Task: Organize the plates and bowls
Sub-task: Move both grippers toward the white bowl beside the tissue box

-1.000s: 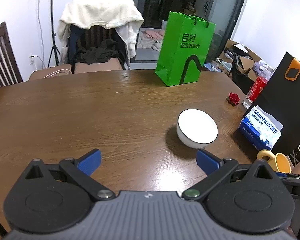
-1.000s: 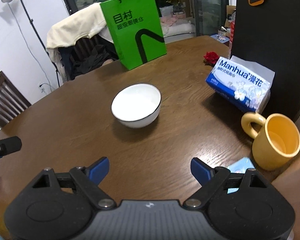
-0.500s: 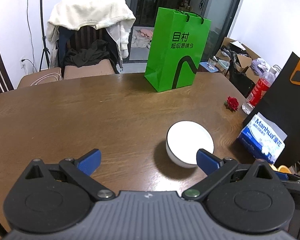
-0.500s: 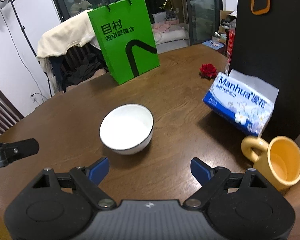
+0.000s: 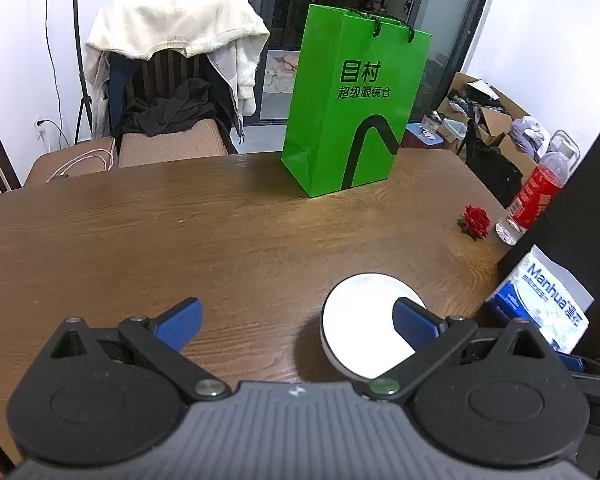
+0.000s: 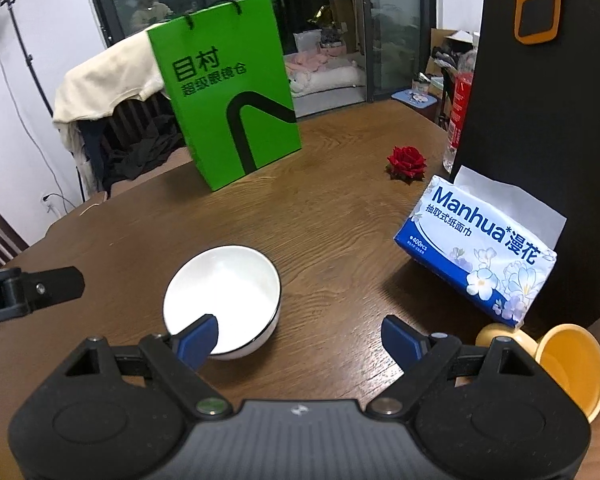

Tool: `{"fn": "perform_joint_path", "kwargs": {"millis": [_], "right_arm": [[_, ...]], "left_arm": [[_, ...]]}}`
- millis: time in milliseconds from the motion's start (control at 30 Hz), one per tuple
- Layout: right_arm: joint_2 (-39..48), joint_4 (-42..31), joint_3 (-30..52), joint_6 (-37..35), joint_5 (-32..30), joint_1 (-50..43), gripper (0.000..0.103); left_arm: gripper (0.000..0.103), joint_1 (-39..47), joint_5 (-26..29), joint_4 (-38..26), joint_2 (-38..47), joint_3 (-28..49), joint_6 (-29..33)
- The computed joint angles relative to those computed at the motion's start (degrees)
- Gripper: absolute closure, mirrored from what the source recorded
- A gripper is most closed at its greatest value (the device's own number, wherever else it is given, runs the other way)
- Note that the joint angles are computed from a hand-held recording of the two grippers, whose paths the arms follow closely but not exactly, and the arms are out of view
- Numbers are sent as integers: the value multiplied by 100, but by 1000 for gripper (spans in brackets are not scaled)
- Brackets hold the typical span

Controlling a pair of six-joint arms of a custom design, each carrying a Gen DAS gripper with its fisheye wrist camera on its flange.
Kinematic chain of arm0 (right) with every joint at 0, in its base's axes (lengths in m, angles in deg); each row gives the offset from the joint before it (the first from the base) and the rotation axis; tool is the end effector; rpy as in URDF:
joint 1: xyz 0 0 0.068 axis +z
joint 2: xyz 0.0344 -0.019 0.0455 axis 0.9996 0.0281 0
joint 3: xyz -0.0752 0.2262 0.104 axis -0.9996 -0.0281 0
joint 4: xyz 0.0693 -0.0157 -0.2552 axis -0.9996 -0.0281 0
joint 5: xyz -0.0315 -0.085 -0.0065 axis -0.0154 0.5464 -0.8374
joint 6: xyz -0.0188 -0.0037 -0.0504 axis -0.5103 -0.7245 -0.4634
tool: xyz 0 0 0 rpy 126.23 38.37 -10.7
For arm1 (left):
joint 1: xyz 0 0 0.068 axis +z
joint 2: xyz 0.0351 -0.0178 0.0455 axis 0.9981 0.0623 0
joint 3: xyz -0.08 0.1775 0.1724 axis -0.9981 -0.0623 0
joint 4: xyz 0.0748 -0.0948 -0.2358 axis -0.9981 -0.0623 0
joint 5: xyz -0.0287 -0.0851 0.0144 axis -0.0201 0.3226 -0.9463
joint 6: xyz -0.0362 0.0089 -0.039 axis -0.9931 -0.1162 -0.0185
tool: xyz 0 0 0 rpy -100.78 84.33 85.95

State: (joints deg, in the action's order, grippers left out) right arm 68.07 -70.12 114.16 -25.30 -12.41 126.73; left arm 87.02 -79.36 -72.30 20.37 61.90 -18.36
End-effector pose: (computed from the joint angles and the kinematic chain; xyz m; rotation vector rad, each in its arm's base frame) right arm 0.2315 0.1678 0.1095 0.1481 2.4838 0.1244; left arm 0.2108 -0.0024 0.1445 -0.0634 2.4357 -0.1917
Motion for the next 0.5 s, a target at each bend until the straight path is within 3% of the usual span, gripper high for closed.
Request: {"fn": "perform_joint_path", "kwargs": {"millis": [500], "right_arm": [[1115, 527, 610, -398, -528, -773, 15]], "left_arm": [[0, -394, -671, 1305, 2031, 459, -524]]}}
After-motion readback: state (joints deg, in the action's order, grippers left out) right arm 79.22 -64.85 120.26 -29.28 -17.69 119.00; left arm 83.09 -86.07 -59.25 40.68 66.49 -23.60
